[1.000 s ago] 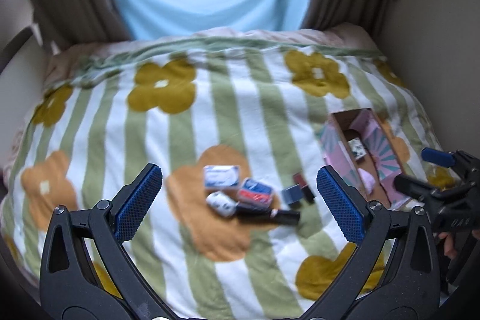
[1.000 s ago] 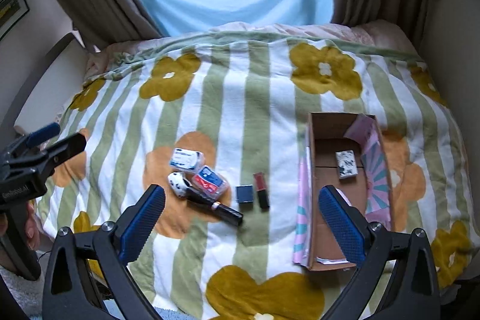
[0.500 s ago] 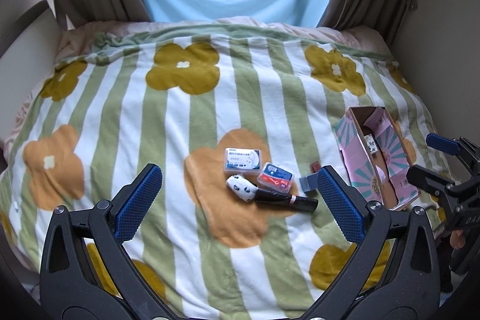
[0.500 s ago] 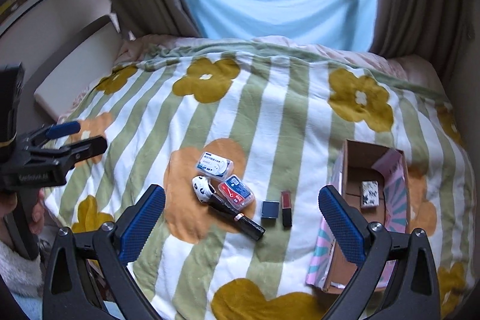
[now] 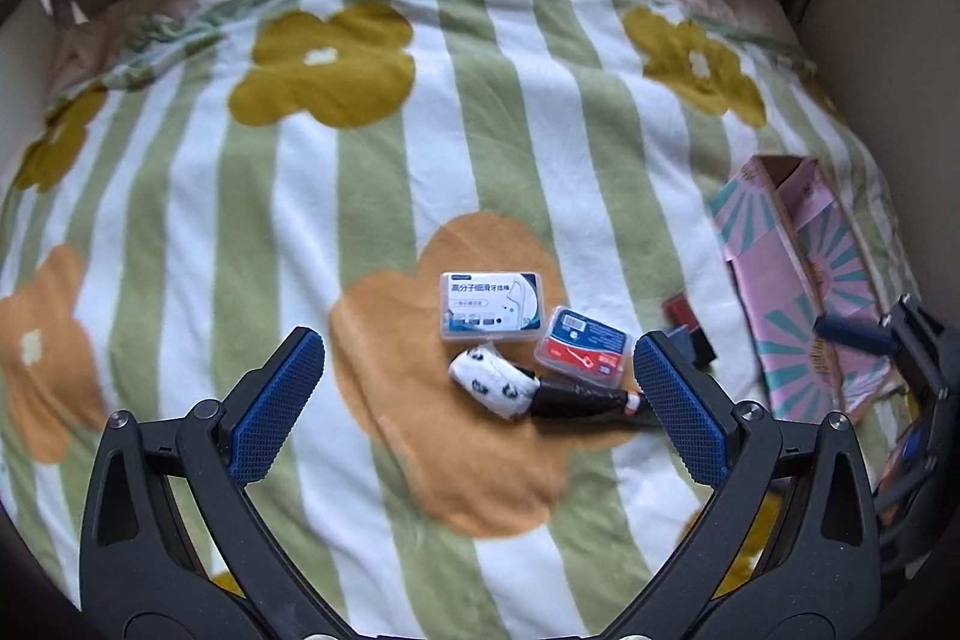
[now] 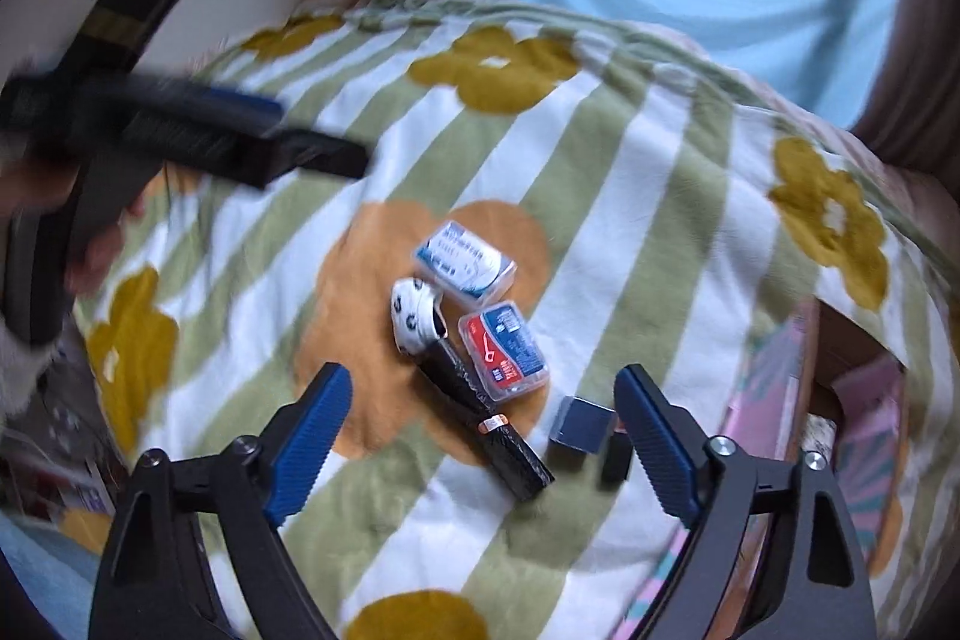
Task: Organize objects
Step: 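Grasp the black-wrapped cylinder with the right tool while the left tool grasps the Deep Care floss box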
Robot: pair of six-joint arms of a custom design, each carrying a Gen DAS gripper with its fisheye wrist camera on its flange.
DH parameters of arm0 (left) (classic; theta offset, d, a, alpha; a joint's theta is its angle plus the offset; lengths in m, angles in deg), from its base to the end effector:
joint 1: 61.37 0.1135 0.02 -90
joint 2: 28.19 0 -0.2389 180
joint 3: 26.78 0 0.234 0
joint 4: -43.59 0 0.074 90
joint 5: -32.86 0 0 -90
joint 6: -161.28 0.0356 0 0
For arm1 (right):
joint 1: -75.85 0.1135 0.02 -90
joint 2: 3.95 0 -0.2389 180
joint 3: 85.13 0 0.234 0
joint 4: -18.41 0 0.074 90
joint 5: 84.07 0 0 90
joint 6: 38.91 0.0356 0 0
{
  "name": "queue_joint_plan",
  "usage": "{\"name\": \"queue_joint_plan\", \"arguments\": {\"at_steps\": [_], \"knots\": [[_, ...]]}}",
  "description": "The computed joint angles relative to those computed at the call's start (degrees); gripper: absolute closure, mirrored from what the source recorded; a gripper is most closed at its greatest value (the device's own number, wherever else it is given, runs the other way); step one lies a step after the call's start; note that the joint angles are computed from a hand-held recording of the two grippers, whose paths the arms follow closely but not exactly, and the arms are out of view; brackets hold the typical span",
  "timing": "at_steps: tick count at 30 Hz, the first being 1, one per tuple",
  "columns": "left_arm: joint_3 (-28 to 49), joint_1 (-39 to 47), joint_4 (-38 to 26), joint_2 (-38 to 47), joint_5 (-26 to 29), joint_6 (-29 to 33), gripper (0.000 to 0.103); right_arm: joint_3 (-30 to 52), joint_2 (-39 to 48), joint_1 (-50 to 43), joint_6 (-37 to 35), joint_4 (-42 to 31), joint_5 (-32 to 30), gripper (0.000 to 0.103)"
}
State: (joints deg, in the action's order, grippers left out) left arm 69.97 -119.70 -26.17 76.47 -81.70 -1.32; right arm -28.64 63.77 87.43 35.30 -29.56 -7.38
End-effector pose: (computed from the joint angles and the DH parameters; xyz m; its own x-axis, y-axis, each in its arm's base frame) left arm 0.1885 -0.2773 0.2085 -0.8476 -0.2791 -0.4513 -0.2719 0.9588 -0.0823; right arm 0.2086 0.0511 0.1957 -0.7251 -0.4189 -0.5465 -0.5281 0.8477 0.0510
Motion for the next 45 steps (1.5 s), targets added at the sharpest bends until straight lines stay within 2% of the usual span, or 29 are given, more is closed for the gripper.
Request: {"name": "queue_joint_plan", "arguments": {"at_steps": [2, 6, 12, 17, 21, 23, 25, 27, 29, 37, 45], "knots": [[-2.7, 2.8, 5.8, 2.1, 2.1, 3.6, 0.0, -3.2, 4.4, 1.7, -1.7, 6.3, 1.1, 0.026], [-5.4, 7.6, 16.1, 8.9, 6.7, 9.5, 0.0, -5.9, 14.9, 3.1, -4.3, 16.1, 1.9, 0.035], [-3.8, 12.0, 24.7, 19.7, 12.4, 13.9, 0.0, -5.1, 30.0, 3.1, -6.9, 24.2, 1.1, 0.046], [-0.5, 13.3, 26.7, 26.6, 14.8, 15.4, 0.0, -4.2, 36.3, 2.3, -8.7, 26.7, -0.1, 0.051], [-0.2, 14.6, 28.9, 29.0, 16.1, 15.0, 0.001, -3.2, 38.8, 1.8, -10.5, 27.1, -1.3, 0.053], [-0.1, 15.2, 29.6, 29.7, 16.7, 14.9, 0.003, -2.2, 40.0, 1.4, -11.2, 26.5, -2.1, 0.056], [0.1, 15.8, 30.2, 30.3, 17.7, 15.2, 0.011, -1.3, 41.0, 1.1, -11.8, 26.2, -2.4, 0.061], [0.6, 16.3, 30.4, 30.9, 18.2, 15.7, 0.012, -0.6, 41.8, 0.5, -12.3, 25.8, -2.6, 0.066], [1.0, 16.3, 30.3, 31.3, 17.9, 16.4, 0.012, -0.2, 42.5, -0.2, -13.0, 25.4, -3.1, 0.067], [1.2, 16.0, 30.3, 31.5, 17.3, 16.5, 0.012, -2.2, 41.7, -1.0, -14.3, 26.4, -2.9, 0.072], [-0.4, 15.4, 29.7, 29.0, 16.0, 16.1, 0.012, -6.8, 37.2, -2.7, -13.6, 26.7, -3.0, 0.078]]}}
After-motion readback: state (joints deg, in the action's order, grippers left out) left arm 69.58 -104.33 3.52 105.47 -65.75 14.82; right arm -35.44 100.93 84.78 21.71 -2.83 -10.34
